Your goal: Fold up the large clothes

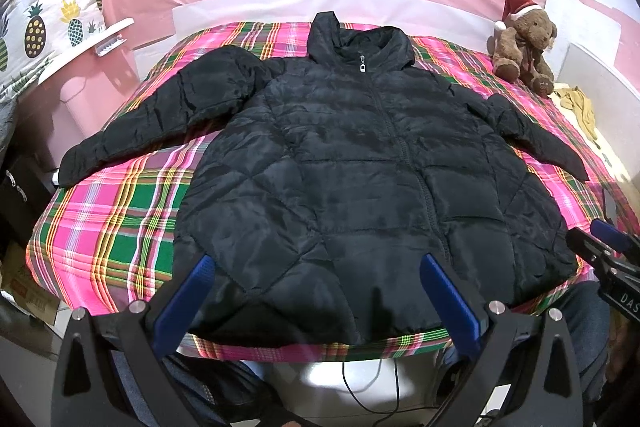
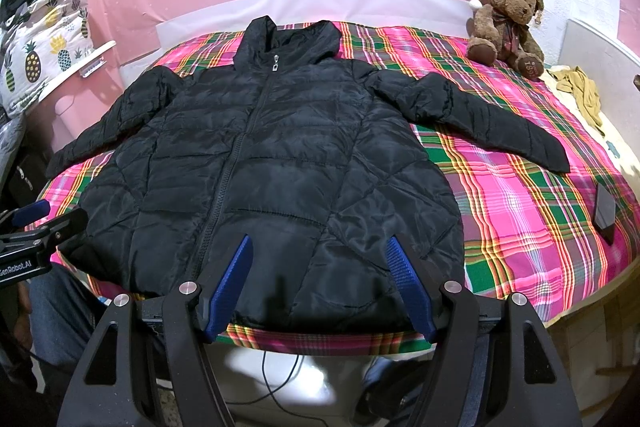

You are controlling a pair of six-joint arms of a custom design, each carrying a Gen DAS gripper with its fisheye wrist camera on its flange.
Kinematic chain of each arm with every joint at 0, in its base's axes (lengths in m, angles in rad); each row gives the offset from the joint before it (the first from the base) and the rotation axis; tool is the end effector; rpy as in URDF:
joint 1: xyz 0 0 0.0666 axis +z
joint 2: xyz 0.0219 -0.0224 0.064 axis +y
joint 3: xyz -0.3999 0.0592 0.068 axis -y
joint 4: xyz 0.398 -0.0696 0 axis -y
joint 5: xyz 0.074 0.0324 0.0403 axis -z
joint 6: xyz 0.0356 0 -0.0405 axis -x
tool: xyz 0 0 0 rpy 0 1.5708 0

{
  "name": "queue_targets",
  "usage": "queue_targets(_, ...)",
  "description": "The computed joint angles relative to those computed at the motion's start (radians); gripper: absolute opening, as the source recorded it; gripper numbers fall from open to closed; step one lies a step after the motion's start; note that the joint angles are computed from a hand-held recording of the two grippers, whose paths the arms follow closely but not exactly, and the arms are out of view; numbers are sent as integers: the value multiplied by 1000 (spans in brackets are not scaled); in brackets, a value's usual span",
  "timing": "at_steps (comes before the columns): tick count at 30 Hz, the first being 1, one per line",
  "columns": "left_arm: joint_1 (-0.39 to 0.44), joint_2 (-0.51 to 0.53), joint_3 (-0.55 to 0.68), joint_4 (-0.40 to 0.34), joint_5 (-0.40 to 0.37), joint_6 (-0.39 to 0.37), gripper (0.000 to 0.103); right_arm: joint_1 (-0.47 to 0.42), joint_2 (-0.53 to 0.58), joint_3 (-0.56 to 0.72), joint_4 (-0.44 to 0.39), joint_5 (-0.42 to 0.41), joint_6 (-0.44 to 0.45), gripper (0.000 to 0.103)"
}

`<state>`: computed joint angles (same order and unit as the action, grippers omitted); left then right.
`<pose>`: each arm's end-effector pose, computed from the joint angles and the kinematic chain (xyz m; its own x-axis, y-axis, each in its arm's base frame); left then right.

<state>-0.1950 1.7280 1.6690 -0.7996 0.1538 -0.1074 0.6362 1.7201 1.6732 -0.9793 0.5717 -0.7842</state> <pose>0.6073 -0.1259 0.4087 -0.7073 0.2477 -0.6622 0.3676 0.9289 -0.0452 0.4942 0.3406 0.4083 -0.6807 0.2356 -0.6936 0.2918 0.9557 0.0383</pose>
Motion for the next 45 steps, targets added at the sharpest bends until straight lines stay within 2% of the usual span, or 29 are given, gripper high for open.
queue_targets(38, 4, 0, -6, 2, 4, -2, 103, -2, 6, -1, 5, -6, 0, 70)
queue_targets(45, 14, 26, 9, 9, 18, 19, 103, -10, 24, 13, 16, -23, 19, 70)
